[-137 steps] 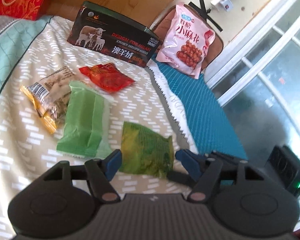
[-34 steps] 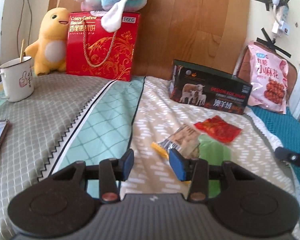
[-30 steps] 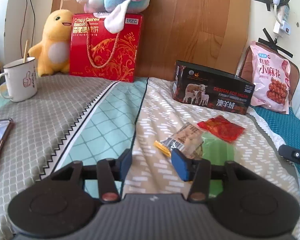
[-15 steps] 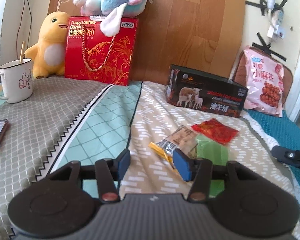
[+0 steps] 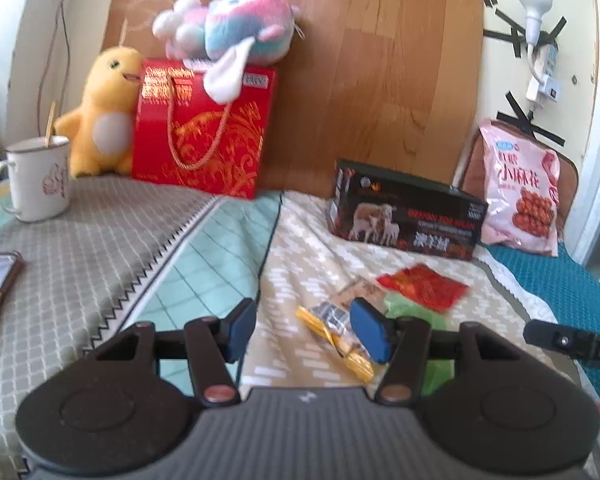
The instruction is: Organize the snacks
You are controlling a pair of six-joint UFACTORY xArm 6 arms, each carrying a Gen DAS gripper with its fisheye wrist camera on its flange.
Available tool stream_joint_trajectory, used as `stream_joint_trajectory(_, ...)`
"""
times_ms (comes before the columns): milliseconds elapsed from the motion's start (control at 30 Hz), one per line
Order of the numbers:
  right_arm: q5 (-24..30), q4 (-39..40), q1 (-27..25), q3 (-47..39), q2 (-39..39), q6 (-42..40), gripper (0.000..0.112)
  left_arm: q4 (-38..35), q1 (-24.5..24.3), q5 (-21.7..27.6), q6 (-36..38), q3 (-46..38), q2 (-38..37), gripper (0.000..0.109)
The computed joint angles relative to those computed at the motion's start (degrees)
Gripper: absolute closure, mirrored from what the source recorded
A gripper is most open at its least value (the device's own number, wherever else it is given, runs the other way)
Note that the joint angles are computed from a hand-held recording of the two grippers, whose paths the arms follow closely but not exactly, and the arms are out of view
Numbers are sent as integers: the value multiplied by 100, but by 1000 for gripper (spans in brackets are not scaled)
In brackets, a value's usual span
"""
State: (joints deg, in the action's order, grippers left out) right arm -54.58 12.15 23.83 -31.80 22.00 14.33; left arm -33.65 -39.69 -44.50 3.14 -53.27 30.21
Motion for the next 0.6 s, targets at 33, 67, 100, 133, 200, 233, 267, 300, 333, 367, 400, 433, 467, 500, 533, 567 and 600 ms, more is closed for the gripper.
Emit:
stream_joint_trajectory(33, -13, 180, 86, -17, 8, -117, 13, -153, -59, -101, 123, -37, 41, 55)
stream_joint_trajectory(67, -32, 368, 184, -36, 18, -244, 12, -298, -114, -192, 249, -77, 78, 54)
stream_joint_trajectory(100, -49, 532, 277, -60, 28, -388, 10, -491, -192, -305, 422, -138, 134, 54)
stream_joint_trajectory(133, -74, 655, 353, -83, 41, -539, 9, -620, -245, -382, 556, -176, 166, 54)
stream_joint_trajectory(200, -262, 791, 456, -92, 93, -747, 9, -1102, -405, -512, 984, -345, 262, 52)
stream_joint_trajectory(233, -455, 878, 512, -94, 146, -797, 9, -1325, -462, -554, 1185, -443, 303, 52)
stream_joint_trajectory(267, -682, 991, 573, -107, 213, -832, 9, -1443, -502, -629, 1302, -504, 336, 52)
stream_joint_trajectory(300, -980, 1132, 640, -143, 318, -890, 9, -1375, -497, -762, 1259, -517, 367, 51)
stream_joint_trajectory(333, -1240, 1288, 708, -206, 419, -1009, 9, -1240, -461, -905, 1130, -508, 393, 48)
stream_joint_trajectory(367, -1484, 1504, 789, -290, 525, -1204, 9, -1112, -439, -1136, 934, -501, 446, 41)
stream_joint_trajectory(400, -1655, 1733, 866, -385, 619, -1374, 9, -998, -417, -1410, 720, -518, 528, 26)
stream_joint_trajectory(433, -1892, 2012, 956, -516, 763, -1548, 9, -918, -396, -1715, 541, -574, 651, 18)
stream_joint_trajectory(467, -2155, 2289, 1042, -656, 931, -1691, 9, -941, -404, -2004, 460, -659, 789, 9)
stream_joint_trajectory(500, -2425, 2533, 1119, -801, 1116, -1821, 9, -1069, -436, -2214, 499, -791, 929, 9)
stream_joint_trajectory(533, -2581, 2681, 1167, -887, 1229, -1908, 9, -1158, -458, -2254, 575, -862, 989, 9)
stream_joint_trajectory(567, -2658, 2720, 1179, -913, 1269, -1941, 9, -1171, -467, -2210, 630, -883, 995, 9)
stream_joint_trajectory(600, -2750, 2736, 1178, -906, 1296, -1947, 9, -1185, -472, -2201, 676, -905, 995, 9)
